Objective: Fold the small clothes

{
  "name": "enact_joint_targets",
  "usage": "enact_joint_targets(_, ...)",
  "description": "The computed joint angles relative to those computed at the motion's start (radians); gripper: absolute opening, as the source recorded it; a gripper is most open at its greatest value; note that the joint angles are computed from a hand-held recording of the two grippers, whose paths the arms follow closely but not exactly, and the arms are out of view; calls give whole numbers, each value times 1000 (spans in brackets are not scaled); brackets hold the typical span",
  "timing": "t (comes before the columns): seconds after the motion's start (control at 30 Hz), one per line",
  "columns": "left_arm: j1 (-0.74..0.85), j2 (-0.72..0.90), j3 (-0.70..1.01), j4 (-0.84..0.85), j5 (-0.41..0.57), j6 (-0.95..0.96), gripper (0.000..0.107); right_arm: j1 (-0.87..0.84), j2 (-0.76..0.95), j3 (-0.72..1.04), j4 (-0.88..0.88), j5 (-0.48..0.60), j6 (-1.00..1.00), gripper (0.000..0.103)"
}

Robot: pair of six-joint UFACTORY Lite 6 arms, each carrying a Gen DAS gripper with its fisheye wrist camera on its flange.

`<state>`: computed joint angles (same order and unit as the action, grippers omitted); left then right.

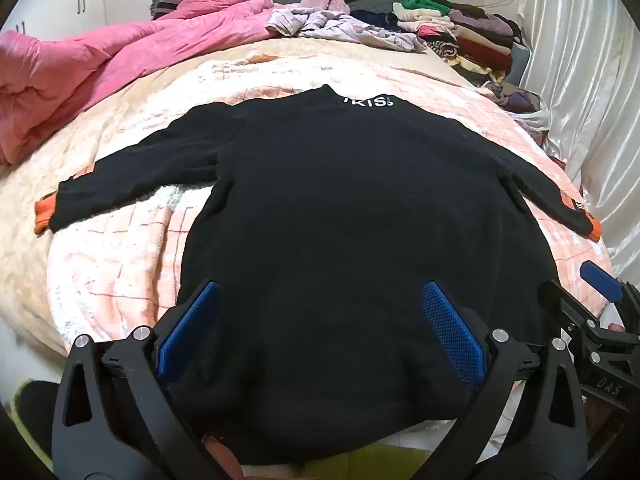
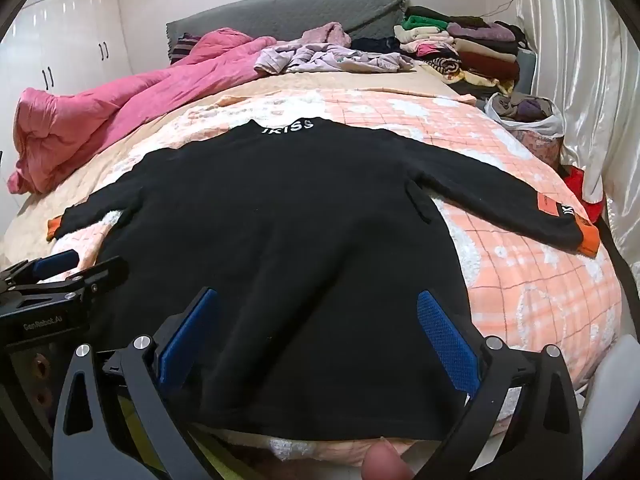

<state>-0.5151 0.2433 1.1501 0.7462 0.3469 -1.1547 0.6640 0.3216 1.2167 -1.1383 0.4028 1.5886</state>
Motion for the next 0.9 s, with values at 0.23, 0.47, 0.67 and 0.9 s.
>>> enact_joint_targets(0.23, -10, -8, -4, 49, 16, -38, 95, -2, -2, -7, -24, -8, 21, 99)
enact_joint_targets(0.47, -8, -16, -13, 66, 12, -53, 95, 7, -19, 6, 42, 2, -57, 99)
enact_joint_targets(0.67, -11, -17, -4, 60, 19, -52, 95, 20, -8, 1, -43, 17, 36, 99)
enact_joint_targets(0.9, -8, -19, -2, 48, 17, -39, 95, 22, 4, 6, -33, 15, 29, 99)
